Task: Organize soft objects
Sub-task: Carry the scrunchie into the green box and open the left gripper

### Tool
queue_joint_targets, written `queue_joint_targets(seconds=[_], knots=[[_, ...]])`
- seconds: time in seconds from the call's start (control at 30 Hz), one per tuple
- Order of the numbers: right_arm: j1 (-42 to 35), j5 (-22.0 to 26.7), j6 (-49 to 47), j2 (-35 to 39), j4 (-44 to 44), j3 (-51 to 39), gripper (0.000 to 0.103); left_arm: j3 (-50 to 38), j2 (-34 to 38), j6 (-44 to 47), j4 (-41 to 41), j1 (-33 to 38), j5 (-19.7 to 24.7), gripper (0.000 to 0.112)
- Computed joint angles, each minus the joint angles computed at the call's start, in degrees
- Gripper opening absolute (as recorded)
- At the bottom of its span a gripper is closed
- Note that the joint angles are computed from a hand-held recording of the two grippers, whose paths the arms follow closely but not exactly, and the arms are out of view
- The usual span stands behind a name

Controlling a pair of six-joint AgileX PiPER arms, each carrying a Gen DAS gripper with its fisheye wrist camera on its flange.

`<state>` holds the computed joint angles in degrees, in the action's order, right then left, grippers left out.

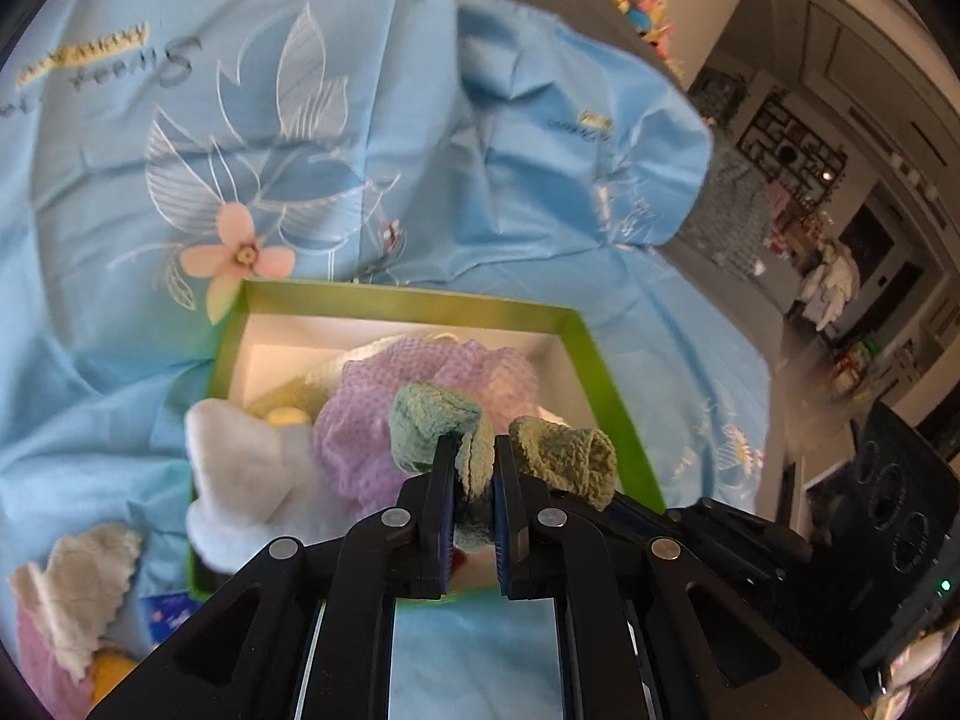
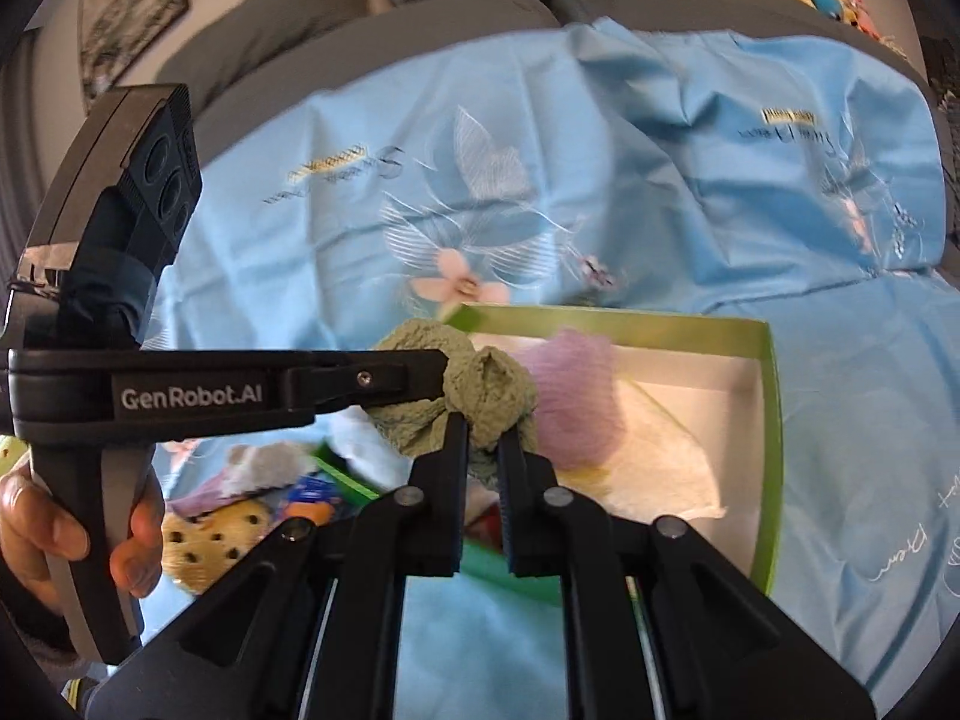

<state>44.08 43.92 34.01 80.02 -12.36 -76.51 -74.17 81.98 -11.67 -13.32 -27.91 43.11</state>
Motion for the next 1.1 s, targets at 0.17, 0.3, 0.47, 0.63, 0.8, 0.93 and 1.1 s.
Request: queue_joint_targets(seconds=[0.17,0.3,0.47,0.63,0.8,0.93,1.1], knots=[[-4.15,1.10,-5.80,4.57,6.19,-2.10,0.011,-2.07,6.03,-2.69,2.34,0.21,0.21,0.009],[-5.87,2.34,-8.82,7.63,9.20,-3.76,0.014,-1.90,8.52,-3.39,3.18,0.62,0.22,0.009],[-5.71,5.06,-8.34,10.08,8.37,-5.81,0.037,-2.44,9.28,-4.64,4.17,0.81,1.38,0.012],[-4.31,6.53,-5.34,7.49,5.28,-4.60,0.061,-3.80,7.90,-11.04,13.53,-2.74,4.06,0.088],[-3.88,8.45,-2.37,3.93,3.16,-2.83,0.072,-2.53,4.94,-16.99,22.96,-6.88,4.30,0.098],[-2.85,10.75,0.85,1.45,-0.19,-1.77,0.081,-2.31,2.82,-21.64,29.90,-10.51,6.74,0.098],[-1.35,14.35,4.86,-0.86,-4.39,-1.81,0.102,-3.08,1.74,-26.76,36.54,-14.05,10.00,0.103]])
